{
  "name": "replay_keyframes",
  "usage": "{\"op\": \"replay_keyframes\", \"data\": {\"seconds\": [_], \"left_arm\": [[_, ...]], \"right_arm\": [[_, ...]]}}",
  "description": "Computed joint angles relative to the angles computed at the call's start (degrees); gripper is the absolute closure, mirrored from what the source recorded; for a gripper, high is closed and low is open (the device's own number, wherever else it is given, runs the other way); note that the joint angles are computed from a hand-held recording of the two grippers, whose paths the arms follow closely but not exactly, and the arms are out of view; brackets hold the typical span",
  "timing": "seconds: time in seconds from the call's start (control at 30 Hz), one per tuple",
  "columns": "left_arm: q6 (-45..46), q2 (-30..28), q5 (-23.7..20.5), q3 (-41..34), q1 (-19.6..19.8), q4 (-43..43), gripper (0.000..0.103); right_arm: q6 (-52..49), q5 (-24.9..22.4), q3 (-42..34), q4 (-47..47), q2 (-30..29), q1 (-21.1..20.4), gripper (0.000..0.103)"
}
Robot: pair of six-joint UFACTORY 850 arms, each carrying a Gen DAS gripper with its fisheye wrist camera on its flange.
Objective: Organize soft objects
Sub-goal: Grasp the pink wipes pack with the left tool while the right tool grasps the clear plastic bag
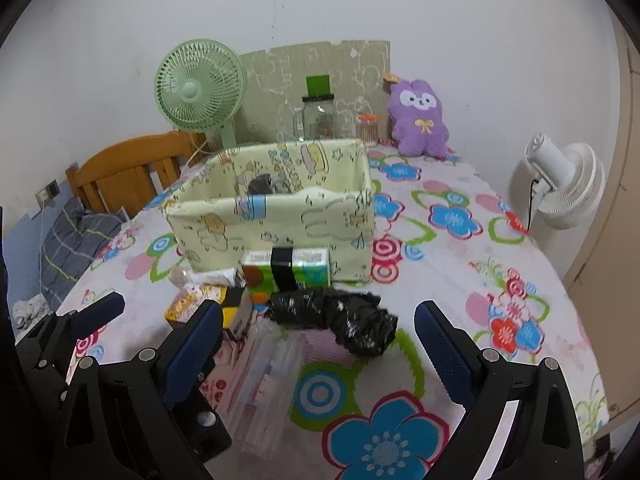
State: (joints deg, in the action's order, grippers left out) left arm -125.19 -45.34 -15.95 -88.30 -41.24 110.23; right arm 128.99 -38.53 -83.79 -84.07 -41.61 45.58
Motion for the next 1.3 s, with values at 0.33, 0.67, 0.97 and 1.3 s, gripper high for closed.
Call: {"op": "replay_keyframes", "data": {"seconds": [0.33,0.67,0.97,1.3], "left_arm": [[10.60,-1.85,1.28,-0.90,0.37,-10.69,0.010],[15.01,-2.46,2.13,-0.84,0.54,-14.94,0.011],[14.37,-2.27,0.85,-0.41,0.14,-13.10,0.011],[18.62,-3.15,3.12,-2.30,0.06,-17.43,0.011]], "right_arm": [[-3.67,5.23,-2.39,4.71,-2.86,-1.12,0.016],[-8.10,10.04,-4.35,8.71,-4.72,-1.59,0.043],[-5.32,15.18,-3.81,6.30,-4.64,-2.40,0.071],[-4.16,12.93,-2.08,5.51,-3.22,-2.06,0.079]]}}
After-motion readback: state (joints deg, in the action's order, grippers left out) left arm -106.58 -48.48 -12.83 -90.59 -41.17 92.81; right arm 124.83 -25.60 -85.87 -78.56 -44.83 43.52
